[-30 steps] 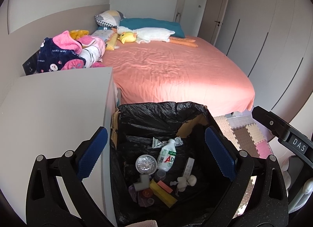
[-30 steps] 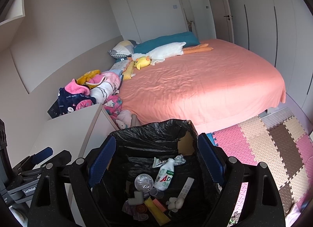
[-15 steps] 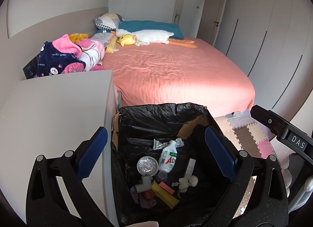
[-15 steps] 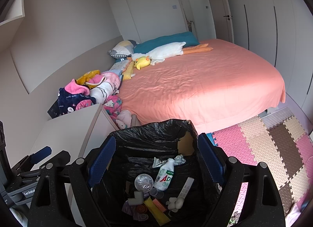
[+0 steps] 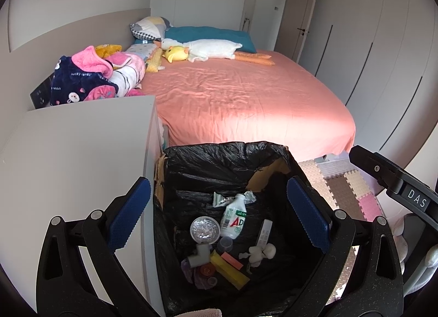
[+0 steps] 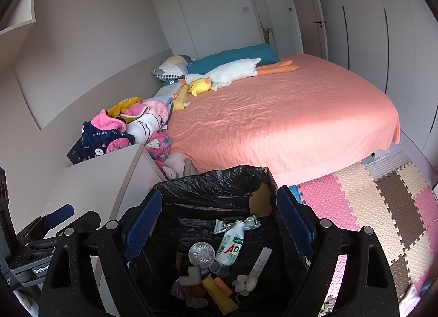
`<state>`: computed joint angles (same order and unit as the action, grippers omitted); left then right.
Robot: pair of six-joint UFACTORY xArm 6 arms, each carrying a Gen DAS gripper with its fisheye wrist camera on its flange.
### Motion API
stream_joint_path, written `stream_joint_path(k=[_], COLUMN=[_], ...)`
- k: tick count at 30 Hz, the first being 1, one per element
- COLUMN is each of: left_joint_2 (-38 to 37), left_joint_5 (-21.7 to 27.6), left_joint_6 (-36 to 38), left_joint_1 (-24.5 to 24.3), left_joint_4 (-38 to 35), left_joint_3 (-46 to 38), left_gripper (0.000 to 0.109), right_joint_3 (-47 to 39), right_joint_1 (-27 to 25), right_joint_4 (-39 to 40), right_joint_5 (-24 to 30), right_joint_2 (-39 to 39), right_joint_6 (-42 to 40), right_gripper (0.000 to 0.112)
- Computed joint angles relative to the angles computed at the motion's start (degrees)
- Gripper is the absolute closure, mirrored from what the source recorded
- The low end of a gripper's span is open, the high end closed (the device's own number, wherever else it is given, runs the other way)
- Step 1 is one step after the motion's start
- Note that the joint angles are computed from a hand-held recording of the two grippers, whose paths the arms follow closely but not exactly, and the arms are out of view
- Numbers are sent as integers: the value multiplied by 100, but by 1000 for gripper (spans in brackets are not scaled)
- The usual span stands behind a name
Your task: Collect trash
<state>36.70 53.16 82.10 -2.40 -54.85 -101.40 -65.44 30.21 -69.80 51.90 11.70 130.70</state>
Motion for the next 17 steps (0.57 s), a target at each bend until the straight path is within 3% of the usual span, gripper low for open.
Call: stream_joint_path(k=[9,17], left_joint_2=[-91,-79], left_joint_5=[-260,-181], left_joint_6=[173,101], left_joint_1=[-32,-36], left_joint_4=[-192,-55], left_joint_3=[188,159], left_gripper=[12,12], right_joint_3=[6,-29], right_joint_1=[-3,3], right_joint_4=[-2,11], right_joint_5=[-5,8], right_joint_2=[-4,23], right_joint_6=[-5,-9], right_gripper=[27,27])
